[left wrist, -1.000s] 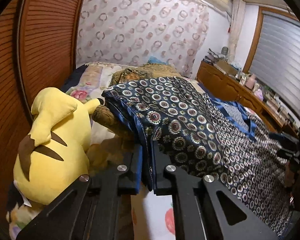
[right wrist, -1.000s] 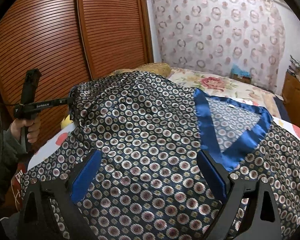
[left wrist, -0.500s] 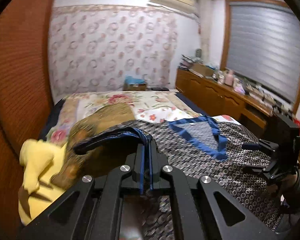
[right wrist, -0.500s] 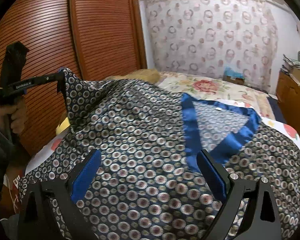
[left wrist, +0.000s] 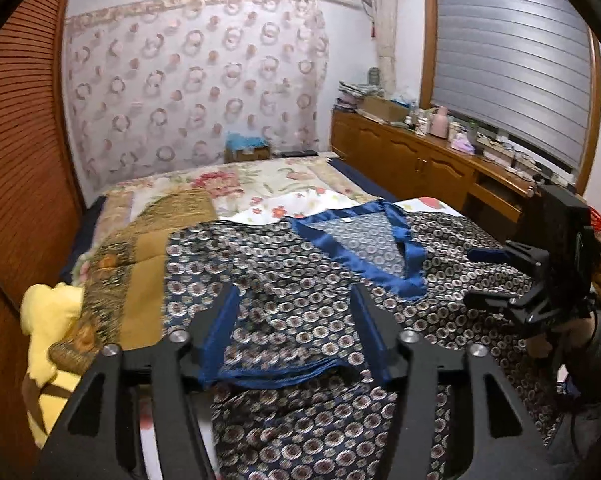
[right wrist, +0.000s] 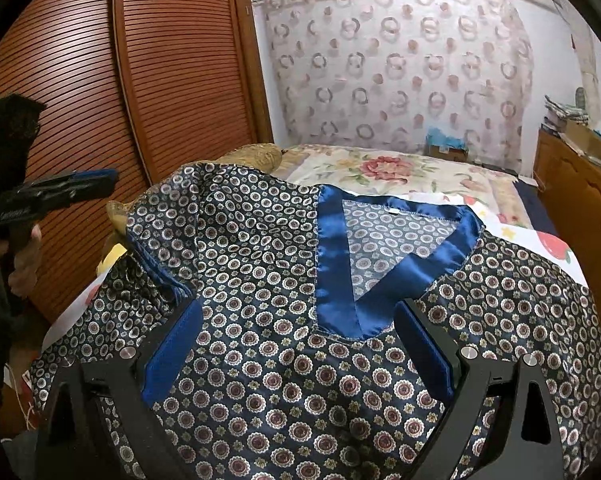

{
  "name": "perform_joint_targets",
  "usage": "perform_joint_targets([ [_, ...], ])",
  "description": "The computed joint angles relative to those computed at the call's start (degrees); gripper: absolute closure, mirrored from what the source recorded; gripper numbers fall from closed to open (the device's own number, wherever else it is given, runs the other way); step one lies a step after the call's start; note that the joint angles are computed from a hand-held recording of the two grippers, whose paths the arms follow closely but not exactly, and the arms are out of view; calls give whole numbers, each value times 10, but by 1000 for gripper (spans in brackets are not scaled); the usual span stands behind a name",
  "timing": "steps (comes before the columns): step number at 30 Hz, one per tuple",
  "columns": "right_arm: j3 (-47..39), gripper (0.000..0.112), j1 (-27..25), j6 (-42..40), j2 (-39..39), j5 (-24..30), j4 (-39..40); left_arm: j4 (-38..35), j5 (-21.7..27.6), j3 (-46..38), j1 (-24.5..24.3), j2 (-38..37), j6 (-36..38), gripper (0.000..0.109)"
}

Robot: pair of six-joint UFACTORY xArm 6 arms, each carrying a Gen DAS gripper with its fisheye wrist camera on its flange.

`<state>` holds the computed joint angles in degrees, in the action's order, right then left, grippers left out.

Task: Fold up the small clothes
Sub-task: 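Lift the gripped side and fold it over toward the collar with the left tool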

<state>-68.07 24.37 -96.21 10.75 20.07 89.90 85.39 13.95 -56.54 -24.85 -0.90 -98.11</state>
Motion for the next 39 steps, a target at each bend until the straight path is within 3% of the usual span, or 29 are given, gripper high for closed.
perform_joint_targets([
  [3, -16, 17, 5, -1, 8, 9, -11, 31, 39, 30, -13, -31, -43, 32],
  [8, -46, 21, 27, -1, 29, 29, -37, 68, 110, 89, -36, -85, -114, 31],
  [13, -111, 36, 55, 18, 76, 51, -77, 72, 177, 142, -58, -127, -154, 31],
  [18, -196, 42, 88, 64, 146, 61, -147, 68, 189, 173, -56, -141, -178, 31],
  [22, -285, 47, 104, 177, 216, 109, -271, 62, 193, 185, -53, -145, -184, 31],
  [29, -438, 55, 130, 316, 321, 134, -407, 61, 205, 201, -61, -153, -189, 31],
  [32, -471, 68, 136, 353, 343, 148, -457, 61, 209, 200, -65, -152, -190, 31],
  [34, -477, 88, 141, 375, 348, 140, -485, 63, 208, 201, -67, -150, -192, 31],
  [37, -499, 100, 135, 375, 355, 151, -466, 68, 207, 200, -68, -147, -196, 31],
  [39, -507, 101, 127, 375, 355, 151, -455, 69, 206, 200, -70, -147, -198, 31],
])
